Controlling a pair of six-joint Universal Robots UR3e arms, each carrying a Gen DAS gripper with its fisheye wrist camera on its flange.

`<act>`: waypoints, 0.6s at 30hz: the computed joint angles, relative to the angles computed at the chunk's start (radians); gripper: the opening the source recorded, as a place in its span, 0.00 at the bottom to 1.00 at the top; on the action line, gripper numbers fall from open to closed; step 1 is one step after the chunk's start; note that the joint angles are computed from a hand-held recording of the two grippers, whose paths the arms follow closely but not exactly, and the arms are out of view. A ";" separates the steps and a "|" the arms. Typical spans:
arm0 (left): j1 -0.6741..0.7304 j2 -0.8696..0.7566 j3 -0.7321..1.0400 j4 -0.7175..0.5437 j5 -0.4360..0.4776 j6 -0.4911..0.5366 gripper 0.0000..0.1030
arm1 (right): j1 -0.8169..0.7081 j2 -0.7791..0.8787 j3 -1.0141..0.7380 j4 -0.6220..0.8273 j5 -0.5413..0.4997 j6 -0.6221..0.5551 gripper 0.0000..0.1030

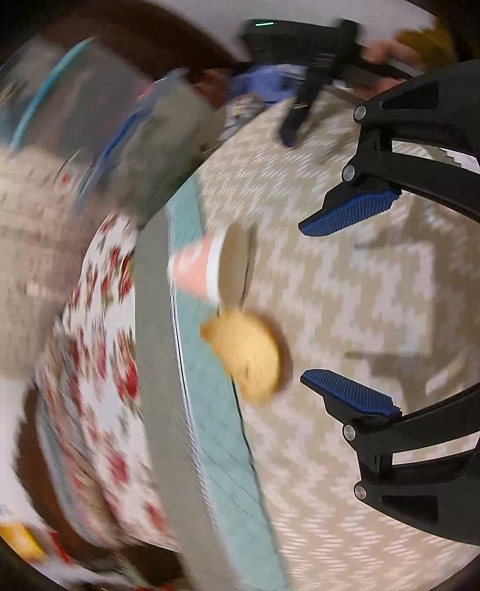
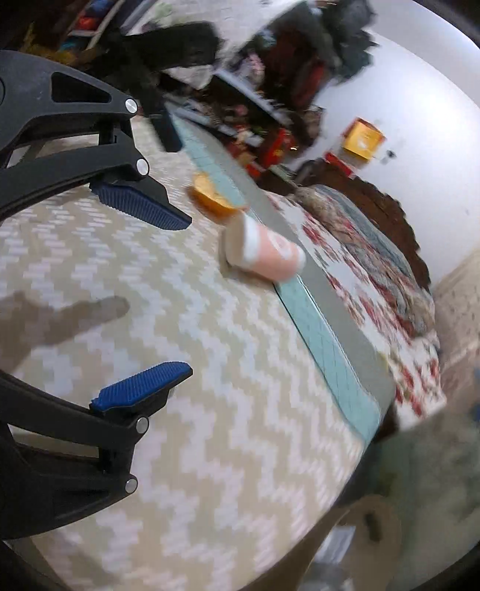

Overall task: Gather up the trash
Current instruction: 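Move both grippers back toward the bed, then grasp the orange peel with the left gripper while the right grasps the pink cup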

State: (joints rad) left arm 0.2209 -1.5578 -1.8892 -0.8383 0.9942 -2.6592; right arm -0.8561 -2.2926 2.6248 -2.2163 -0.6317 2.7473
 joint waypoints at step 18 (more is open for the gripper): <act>-0.045 -0.343 0.219 0.093 0.011 -0.250 0.07 | 0.500 0.915 -0.542 -0.739 -0.231 0.579 0.88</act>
State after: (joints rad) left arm 0.1760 -1.9011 -1.6702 -0.7456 1.0052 -2.9095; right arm -0.3559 -1.3778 2.0832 -2.9551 -0.8625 3.3265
